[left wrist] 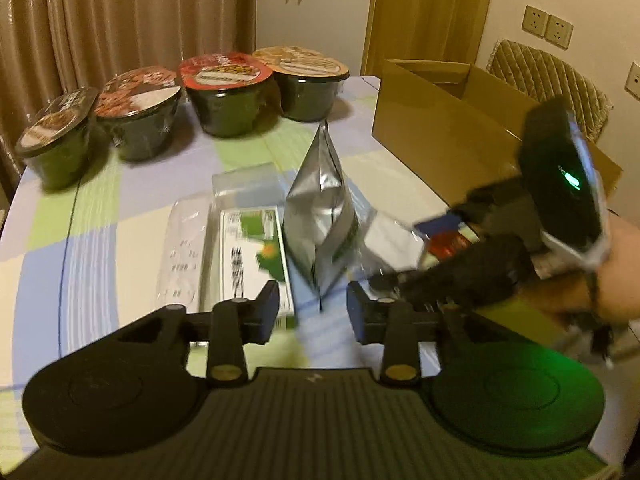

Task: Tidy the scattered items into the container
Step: 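Lift the foil bag with the left tool while the right tool lifts the clear package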

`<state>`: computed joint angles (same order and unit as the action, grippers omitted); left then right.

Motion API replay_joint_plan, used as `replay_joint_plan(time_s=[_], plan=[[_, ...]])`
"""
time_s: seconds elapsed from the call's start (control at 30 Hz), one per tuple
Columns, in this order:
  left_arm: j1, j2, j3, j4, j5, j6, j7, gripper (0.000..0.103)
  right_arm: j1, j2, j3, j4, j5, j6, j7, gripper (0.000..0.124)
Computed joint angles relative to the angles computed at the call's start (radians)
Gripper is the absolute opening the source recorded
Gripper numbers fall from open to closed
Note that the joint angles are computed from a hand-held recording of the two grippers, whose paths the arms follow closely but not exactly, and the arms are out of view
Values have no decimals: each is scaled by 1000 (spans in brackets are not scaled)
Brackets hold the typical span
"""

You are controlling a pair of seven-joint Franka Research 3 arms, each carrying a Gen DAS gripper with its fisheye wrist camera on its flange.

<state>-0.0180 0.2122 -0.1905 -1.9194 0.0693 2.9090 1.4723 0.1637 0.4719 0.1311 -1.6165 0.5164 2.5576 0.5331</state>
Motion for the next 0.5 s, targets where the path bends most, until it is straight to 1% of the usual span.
replay_joint_plan(time_s=[0.1, 0.17, 0.2, 0.23, 0.27, 0.33, 0.43, 0.5], plan=[[-15, 59, 12, 64, 30, -7, -25, 34, -4, -35, 2, -53, 7, 25, -18, 71], [-33, 95, 31, 104, 65, -17, -65, 33, -7, -50, 3, -75, 15, 29, -30, 71], [-40, 109, 37, 121, 81, -26, -83, 28, -8, -56, 3, -83, 19, 31, -33, 71], [-43, 120, 39, 136, 91, -36, -95, 7, -9, -61, 2, -90, 23, 31, -36, 71], [-44, 126, 39, 144, 99, -43, -104, 2, -9, -66, 0, -94, 26, 31, -34, 71], [-55, 119, 49, 134, 130, -38, -135, 0, -12, -83, -2, -114, 34, 31, -38, 71], [-46, 78, 33, 78, 134, -17, -139, 0, -23, -120, -4, -153, 56, 21, -57, 71], [-34, 31, 15, 24, 119, -16, -125, 0, -29, -149, -6, -184, 74, 13, -78, 71]])
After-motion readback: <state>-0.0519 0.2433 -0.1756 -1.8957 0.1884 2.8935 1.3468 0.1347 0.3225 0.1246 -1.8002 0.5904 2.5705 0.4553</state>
